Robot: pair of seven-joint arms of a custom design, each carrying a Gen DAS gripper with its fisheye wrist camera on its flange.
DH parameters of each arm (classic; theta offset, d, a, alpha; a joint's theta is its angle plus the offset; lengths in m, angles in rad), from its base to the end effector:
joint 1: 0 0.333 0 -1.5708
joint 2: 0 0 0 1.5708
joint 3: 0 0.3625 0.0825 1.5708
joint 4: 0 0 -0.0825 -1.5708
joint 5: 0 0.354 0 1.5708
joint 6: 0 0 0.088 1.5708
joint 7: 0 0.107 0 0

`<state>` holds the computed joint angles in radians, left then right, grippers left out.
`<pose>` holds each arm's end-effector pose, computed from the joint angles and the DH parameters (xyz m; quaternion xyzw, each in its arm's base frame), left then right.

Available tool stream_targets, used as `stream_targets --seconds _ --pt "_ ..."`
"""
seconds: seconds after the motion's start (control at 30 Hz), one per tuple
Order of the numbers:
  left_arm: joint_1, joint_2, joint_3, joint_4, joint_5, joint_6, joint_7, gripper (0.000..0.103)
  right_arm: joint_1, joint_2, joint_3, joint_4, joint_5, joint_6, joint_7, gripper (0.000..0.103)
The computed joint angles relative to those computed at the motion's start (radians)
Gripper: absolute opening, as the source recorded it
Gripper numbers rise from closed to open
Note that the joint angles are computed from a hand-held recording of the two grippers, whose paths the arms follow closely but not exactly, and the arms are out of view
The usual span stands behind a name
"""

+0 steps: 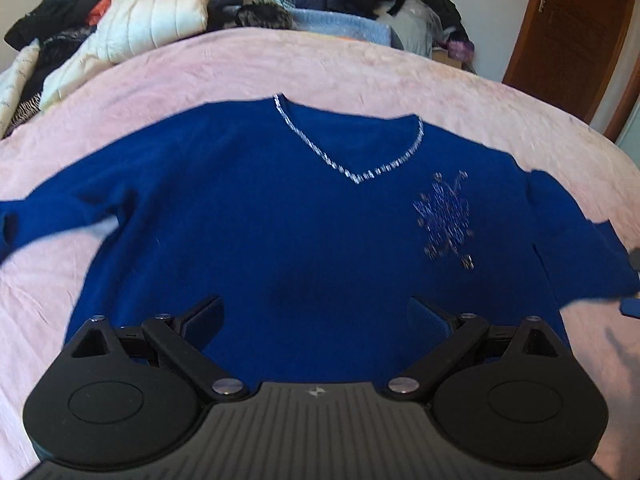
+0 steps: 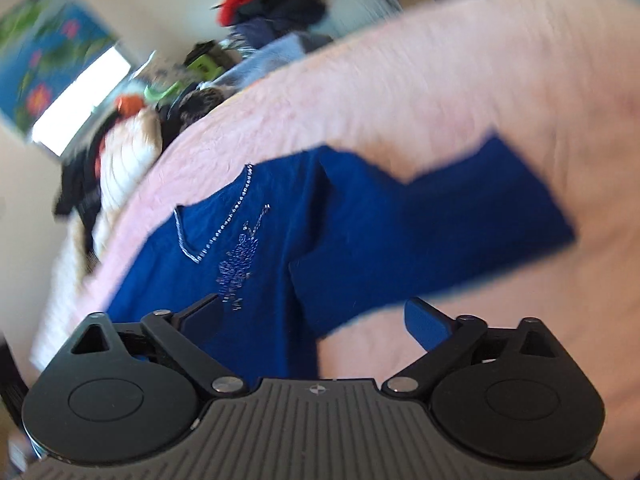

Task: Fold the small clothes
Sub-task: 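Grasp the sweater sleeve with the right gripper and lift it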

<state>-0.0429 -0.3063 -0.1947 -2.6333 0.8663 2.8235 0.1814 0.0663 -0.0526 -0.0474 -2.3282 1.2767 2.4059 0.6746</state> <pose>0.3797 -0.1348 0.4510 -0.7817 0.5314 -0.2160 0.2448 0.4904 0.0153 0.4417 -0.6246 0.6506 0.0971 0.4209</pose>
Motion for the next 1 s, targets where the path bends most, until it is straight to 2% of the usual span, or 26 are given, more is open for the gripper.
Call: stream_targets --seconds 0.07,0.13,0.27,0.3,0.37,0.5,0.63,0.77,0.87,0.93,1.0 --pt "-0.026 0.0 0.003 -0.008 -0.029 0.009 0.03 0.099 -0.007 0.017 -0.01 -0.002 0.075 -0.047 0.013 0.09" --pt "-0.03 -0.002 -0.006 -0.011 -0.03 0.02 0.027 0.099 -0.007 0.026 -0.006 0.001 0.117 -0.057 0.004 0.09" --pt "-0.038 0.002 0.0 -0.005 -0.054 0.048 0.05 0.099 -0.011 0.058 -0.001 0.017 0.135 -0.091 0.038 0.081" --pt "-0.039 0.003 -0.002 -0.002 -0.06 0.046 0.053 0.099 -0.015 0.072 -0.003 0.031 0.118 -0.102 0.062 0.075" --pt "-0.044 0.004 0.004 -0.004 -0.08 0.048 0.067 0.099 -0.013 0.092 0.005 0.046 0.085 -0.099 0.111 0.068" --pt "-0.047 -0.006 0.01 -0.013 -0.114 0.046 0.085 0.099 0.005 0.115 0.026 0.059 0.044 -0.037 0.182 0.063" --pt "-0.042 -0.012 0.007 -0.02 -0.129 0.042 0.086 0.099 0.022 0.114 0.041 0.045 0.08 0.026 0.158 0.056" --pt "-0.046 -0.013 0.014 -0.025 -0.156 0.038 0.097 0.099 0.035 0.11 0.047 0.041 0.084 0.073 0.142 0.039" --pt "-0.043 -0.013 0.011 -0.026 -0.16 0.044 0.099 0.099 0.029 0.115 0.042 0.042 0.137 0.054 0.106 0.036" --pt "-0.04 -0.01 0.007 -0.024 -0.155 0.044 0.099 0.099 0.015 0.126 0.035 0.039 0.223 0.015 0.073 0.036" --pt "-0.04 -0.006 0.005 -0.02 -0.155 0.041 0.104 0.099 0.005 0.147 0.03 0.046 0.25 -0.017 0.104 0.036"
